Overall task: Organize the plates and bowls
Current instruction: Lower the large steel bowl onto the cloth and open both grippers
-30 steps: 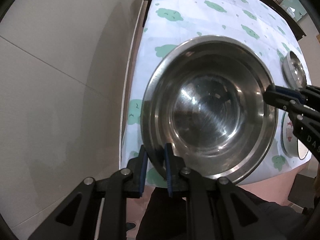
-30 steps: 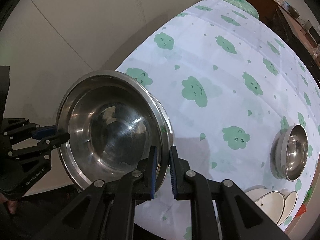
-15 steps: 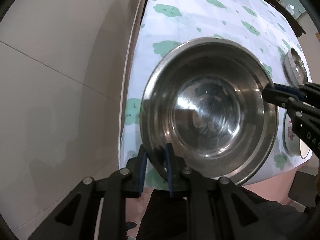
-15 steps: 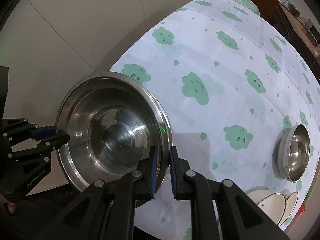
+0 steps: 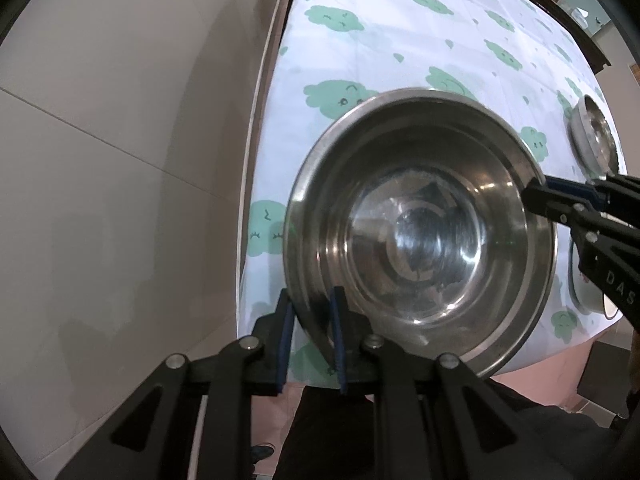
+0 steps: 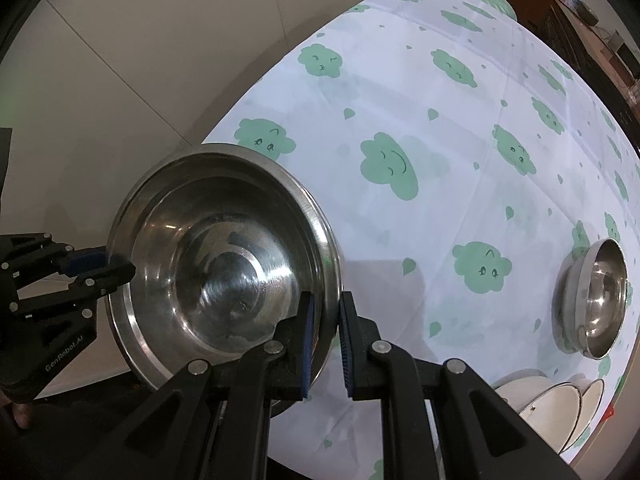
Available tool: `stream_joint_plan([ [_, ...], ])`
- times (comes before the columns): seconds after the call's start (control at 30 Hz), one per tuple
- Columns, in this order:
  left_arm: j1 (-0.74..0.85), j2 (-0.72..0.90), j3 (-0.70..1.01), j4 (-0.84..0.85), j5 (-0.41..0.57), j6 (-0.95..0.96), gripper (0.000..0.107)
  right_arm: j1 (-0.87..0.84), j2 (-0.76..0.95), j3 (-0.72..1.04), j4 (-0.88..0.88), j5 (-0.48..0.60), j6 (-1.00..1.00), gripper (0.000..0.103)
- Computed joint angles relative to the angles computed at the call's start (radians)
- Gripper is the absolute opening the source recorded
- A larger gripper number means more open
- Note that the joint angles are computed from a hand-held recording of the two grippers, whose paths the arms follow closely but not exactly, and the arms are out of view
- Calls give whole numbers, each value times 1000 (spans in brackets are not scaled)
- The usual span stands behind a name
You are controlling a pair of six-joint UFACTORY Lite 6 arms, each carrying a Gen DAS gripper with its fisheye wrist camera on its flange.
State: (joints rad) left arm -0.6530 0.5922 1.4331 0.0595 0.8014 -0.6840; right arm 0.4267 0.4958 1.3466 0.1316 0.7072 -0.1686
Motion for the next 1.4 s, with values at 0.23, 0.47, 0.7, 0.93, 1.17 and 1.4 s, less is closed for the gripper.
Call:
stream_joint_plan([
  [0.23, 3, 10, 5, -4, -1, 9, 15, 12, -7, -12, -25, -18, 24, 13],
  [0.47, 0, 7, 2, -5, -1, 12, 15, 20, -13, -24, -46, -29, 44, 14],
  [0.7, -7, 11, 14, -1, 7, 12, 15, 17, -17, -27, -44, -35, 58, 16],
  [0.93, -22, -5, 10, 16, 8, -10, 18, 20, -21, -37, -14, -38, 52, 29],
  [1.17, -27, -33, -4, 24, 5, -11, 21, 33, -61, -76, -15, -62, 77, 39],
  [1.4, -37, -54, 3, 36, 7, -5, 32, 35, -102, -112, -37, -86, 115, 48],
])
